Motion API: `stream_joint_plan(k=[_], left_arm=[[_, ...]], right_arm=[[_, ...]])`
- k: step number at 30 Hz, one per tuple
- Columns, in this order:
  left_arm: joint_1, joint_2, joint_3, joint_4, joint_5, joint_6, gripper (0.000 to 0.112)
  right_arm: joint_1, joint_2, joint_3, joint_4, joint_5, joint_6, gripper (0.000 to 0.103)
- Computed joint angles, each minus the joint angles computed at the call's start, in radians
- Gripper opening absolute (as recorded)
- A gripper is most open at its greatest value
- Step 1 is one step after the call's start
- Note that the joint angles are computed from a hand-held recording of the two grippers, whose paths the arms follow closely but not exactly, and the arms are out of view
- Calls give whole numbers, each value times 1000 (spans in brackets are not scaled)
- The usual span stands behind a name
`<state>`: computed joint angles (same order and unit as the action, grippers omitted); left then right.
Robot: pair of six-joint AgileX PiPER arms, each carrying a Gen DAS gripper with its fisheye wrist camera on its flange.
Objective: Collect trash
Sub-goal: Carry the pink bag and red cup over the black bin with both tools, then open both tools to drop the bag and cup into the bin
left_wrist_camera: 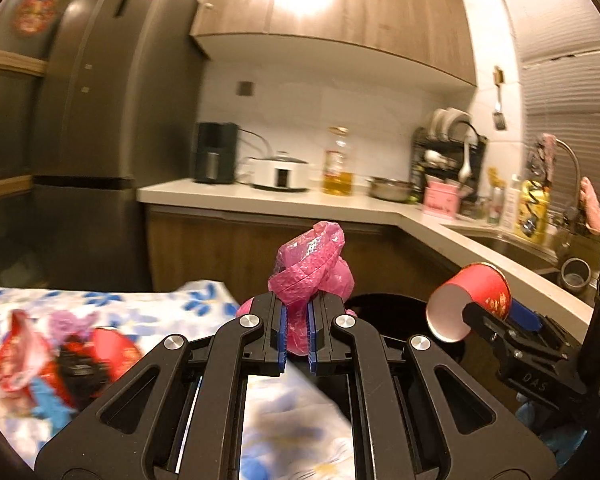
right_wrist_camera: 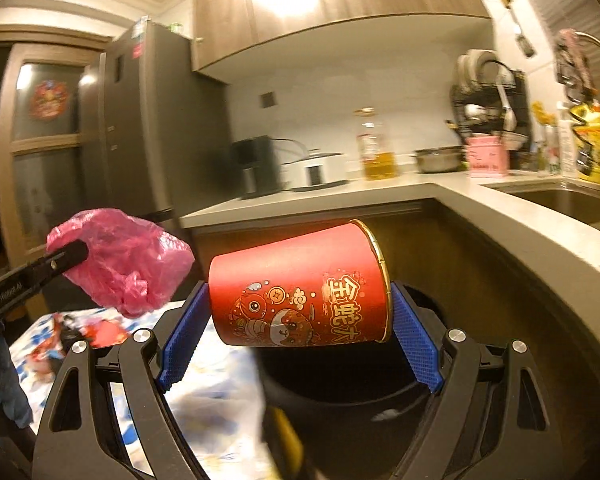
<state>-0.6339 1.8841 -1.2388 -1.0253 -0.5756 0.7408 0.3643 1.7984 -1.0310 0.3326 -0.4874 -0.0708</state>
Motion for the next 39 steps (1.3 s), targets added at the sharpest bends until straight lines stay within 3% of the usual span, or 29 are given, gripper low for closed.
stream_joint_plan(k=[9, 14, 29, 32, 34, 37, 39], left_arm=[[13, 274, -370, -111, 178, 154, 7], [19, 370, -504, -207, 236, 272, 7], [38, 494, -672, -452, 309, 532, 10], [45, 512, -701, -567, 324, 650, 20], [45, 512, -690, -527, 324, 611, 43], [46, 506, -658, -411, 298, 487, 59], [55, 504, -653, -447, 302, 499, 68]], right_arm=[[-73, 74, -82, -28, 31, 55, 84], [-92, 102, -129, -70, 60, 95, 84], [-121, 172, -231, -207, 112, 230, 84], [-127, 183, -250, -235, 125, 264, 84], [-129, 188, -262, -251, 136, 282, 84], [-137, 200, -281, -312, 152, 343, 85], [-141, 205, -290, -347, 164, 378, 85]])
